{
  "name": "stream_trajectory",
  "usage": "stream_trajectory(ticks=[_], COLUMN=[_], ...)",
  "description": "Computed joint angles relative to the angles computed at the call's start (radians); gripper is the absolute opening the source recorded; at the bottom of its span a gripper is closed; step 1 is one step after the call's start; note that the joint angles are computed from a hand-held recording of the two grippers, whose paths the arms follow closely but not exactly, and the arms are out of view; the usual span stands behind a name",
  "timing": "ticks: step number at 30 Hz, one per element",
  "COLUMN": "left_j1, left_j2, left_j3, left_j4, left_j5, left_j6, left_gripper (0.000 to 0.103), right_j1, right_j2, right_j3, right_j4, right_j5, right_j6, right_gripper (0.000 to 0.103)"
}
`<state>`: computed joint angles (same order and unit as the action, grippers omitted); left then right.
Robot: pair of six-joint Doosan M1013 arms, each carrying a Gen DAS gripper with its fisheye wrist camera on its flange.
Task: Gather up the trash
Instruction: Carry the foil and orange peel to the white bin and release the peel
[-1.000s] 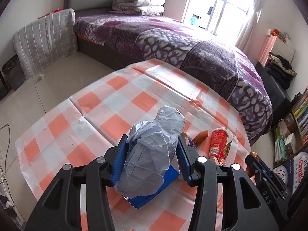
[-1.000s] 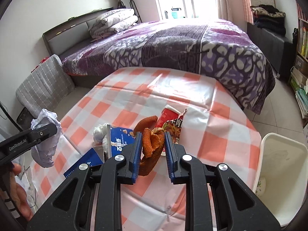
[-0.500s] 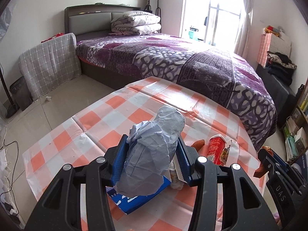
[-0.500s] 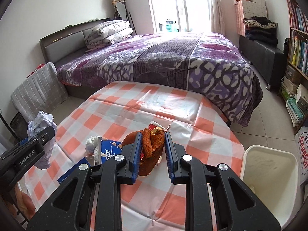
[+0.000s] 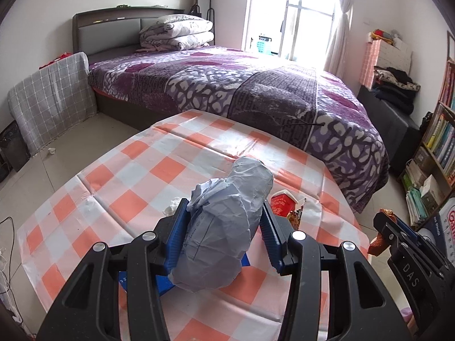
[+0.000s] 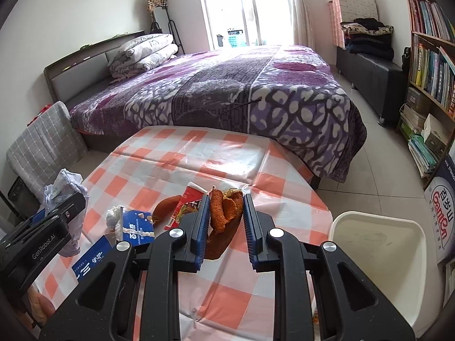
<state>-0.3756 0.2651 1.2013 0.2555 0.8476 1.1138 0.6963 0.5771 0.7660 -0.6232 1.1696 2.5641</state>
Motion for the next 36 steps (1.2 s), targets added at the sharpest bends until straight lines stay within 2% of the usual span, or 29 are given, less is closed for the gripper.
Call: stream_trajectory(ticks=[18, 31, 33, 36], left_j1=[-0.062, -0.101, -0.110, -0.122], left_j2=[0.021, 0.041, 0.043, 0.046], left_j3=[-0.028, -0.049, -0.049, -0.051], left_j4=[-0.105, -0.245, -0.258, -0.288], left_j5=[-0.004, 0.014, 0.016, 0.024], left_j6=[0.127, 0.261, 0.280, 0.315], left_gripper=[0.048, 0.048, 0.048, 0.048], right_j1=[-0.042, -0.080, -0.084, -0.084], right_j2=[-0.100, -0.205, -0.218, -0.230], right_j3=[0.138, 0.285, 0.300, 0.317], right_j4=[-0.035, -0.049, -0.055, -0.080], right_j5=[0.061, 0.119, 0.126, 0.147], right_j6=[0.152, 0.319, 0.338, 0.378], right_gripper=[0.023, 0.025, 0.027, 0.051])
